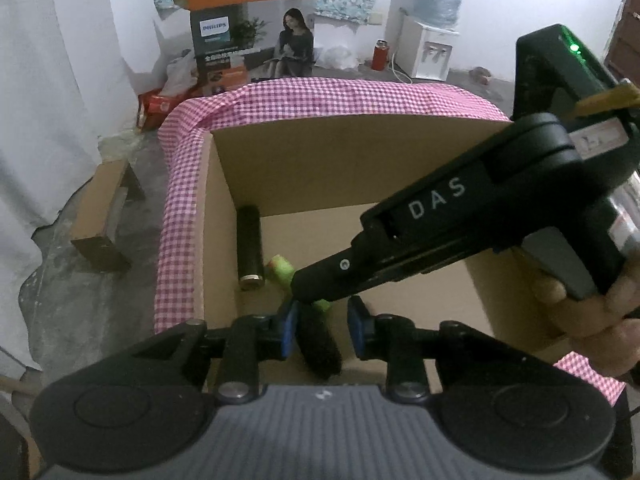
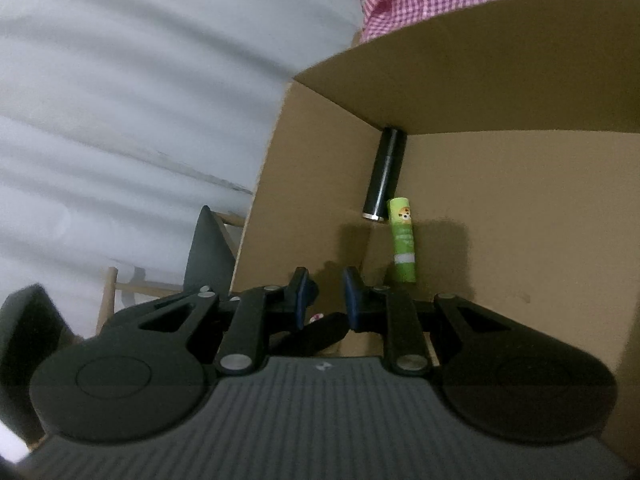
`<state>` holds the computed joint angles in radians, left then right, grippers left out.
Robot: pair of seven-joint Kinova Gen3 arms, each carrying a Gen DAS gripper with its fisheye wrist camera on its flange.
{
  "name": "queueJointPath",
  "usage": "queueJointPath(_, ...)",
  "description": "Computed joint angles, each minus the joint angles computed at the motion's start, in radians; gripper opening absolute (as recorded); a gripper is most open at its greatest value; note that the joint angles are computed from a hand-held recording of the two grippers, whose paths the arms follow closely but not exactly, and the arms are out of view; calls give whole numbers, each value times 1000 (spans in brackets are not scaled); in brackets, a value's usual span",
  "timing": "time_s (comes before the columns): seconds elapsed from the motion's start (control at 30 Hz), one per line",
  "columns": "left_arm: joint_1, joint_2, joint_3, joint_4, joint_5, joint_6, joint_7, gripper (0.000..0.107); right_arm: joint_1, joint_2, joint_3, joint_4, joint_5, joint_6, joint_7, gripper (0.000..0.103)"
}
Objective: Organize rigid objects
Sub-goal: 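Carry the black oval case into the box and open the right gripper, then lift the right gripper out of the box back toward the table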
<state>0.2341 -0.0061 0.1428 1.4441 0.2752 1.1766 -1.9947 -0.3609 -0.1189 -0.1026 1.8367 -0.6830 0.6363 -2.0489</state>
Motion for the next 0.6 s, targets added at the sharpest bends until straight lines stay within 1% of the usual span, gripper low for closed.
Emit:
queueJointPath(0.13,-9,-17,-10,4,30,1,-22,31,-4,-16,-1,7,5,-4,-2,20)
queueJointPath(0.2,-12,-28,-14,9,43,-5,-34,33,-4,-23,-3,13,16,-12,-11,20)
queueJointPath(0.33,-17,-59,-23,22,78,-11,-58,34,-4,-49,-10,32,43,-37,-49,20)
queueJointPath(0.4,-18,-77,-30,31,96,-17,-73,38,-1,-74,-22,38,80,-48,-89,20)
queueJointPath(0.47,-20,-99,-40,42,117,-20,-91,45,1,-103,-32,42,119,-54,-129,20)
queueJointPath(0.6,-27,-131,-68,54,168,-15,-131,49,34,-182,-93,38,248,-40,-265,21)
